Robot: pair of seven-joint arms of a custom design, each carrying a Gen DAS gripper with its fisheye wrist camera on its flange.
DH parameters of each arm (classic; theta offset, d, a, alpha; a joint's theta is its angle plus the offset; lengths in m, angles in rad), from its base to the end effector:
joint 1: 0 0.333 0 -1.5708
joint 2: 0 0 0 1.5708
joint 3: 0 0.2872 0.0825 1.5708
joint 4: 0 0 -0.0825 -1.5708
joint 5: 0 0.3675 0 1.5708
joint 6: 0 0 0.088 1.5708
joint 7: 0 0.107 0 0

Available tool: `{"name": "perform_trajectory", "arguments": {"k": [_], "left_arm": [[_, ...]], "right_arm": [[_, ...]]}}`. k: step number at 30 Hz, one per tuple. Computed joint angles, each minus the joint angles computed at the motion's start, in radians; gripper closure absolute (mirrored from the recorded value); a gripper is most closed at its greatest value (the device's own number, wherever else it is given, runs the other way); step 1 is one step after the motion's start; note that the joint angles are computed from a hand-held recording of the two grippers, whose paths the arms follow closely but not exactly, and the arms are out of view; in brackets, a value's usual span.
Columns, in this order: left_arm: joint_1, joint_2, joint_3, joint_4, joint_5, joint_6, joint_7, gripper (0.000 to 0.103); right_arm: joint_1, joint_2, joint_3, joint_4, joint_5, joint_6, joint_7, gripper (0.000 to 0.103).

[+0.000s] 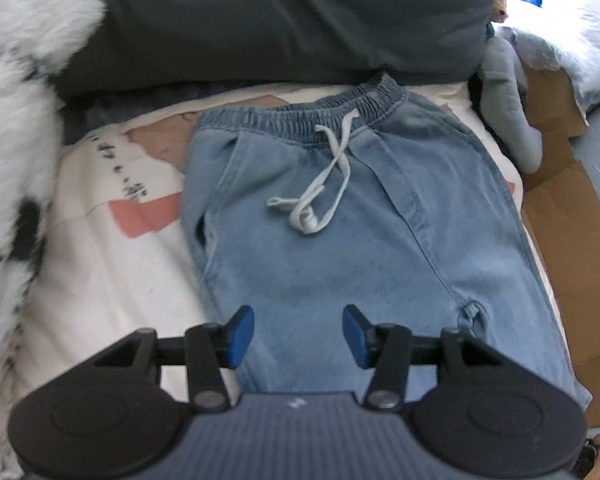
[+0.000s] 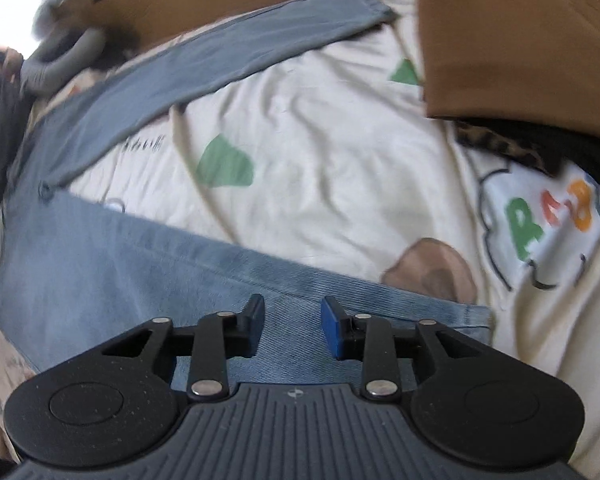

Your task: Fold clothes

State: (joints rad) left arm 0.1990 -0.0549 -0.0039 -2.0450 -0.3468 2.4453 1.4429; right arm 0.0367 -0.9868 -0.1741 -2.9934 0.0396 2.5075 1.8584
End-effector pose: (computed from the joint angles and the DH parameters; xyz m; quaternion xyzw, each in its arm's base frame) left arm 0.5514 0.1085 0.4927 -0.8396 0.4762 -0.2523 0.0684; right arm 0.3017 -0.0319 0.4251 -0.5298 0.8081 -0.0842 0.2433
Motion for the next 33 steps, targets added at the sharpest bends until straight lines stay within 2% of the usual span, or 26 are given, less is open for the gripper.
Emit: {"name": "perform_trajectory", "arguments": {"k": [4,7,9,10,12,14,18,20,24,26,30,33], "left_arm": [[-0.010,0.070,-0.010,0.045,0.027,0.018,0.044,0.051],[-0.018,0.116,-0.017,0.066,0.040,0.037,0.061,0.051],[-0.024,0.143,-0.020,0.079,0.060,0.040,0.063,0.046],[-0.027,0.158,-0.021,0.086,0.073,0.040,0.064,0.039],[-0.030,0.185,-0.020,0.096,0.095,0.039,0.060,0.038],[-0.038,0.205,-0.013,0.096,0.144,0.052,0.029,0.046],[-0.037,0.218,-0.001,0.070,0.186,0.147,-0.018,0.049],[-0.037,0.233,0.009,0.080,0.214,0.170,-0.051,0.054],[-0.039,0.275,0.031,0.133,0.283,0.177,-0.115,0.059],[-0.040,0.298,0.043,0.162,0.314,0.178,-0.158,0.070],[-0.036,0.341,0.058,0.216,0.328,0.179,-0.264,0.080],[-0.039,0.382,0.068,0.280,0.357,0.146,-0.306,0.092]], "right_arm": [[0.033,0.038,0.032,0.005,0.001,-0.005,0.020,0.066],[0.065,0.061,0.030,0.010,0.012,-0.031,0.022,0.066],[0.075,0.070,0.038,0.014,0.010,-0.052,0.023,0.065],[0.074,0.073,0.038,0.016,0.008,-0.062,0.025,0.066],[0.061,0.071,0.035,0.017,0.015,-0.076,0.044,0.066],[0.051,0.073,0.031,0.021,0.018,-0.091,0.057,0.066],[0.049,0.084,0.039,0.041,0.000,-0.129,0.045,0.066],[0.048,0.087,0.042,0.046,-0.006,-0.141,0.043,0.066],[0.046,0.100,0.048,0.051,-0.015,-0.144,0.044,0.066],[0.047,0.106,0.053,0.053,-0.022,-0.141,0.044,0.065],[0.048,0.109,0.055,0.051,-0.031,-0.134,0.042,0.065],[0.049,0.106,0.047,0.048,-0.028,-0.130,0.037,0.065]]}}
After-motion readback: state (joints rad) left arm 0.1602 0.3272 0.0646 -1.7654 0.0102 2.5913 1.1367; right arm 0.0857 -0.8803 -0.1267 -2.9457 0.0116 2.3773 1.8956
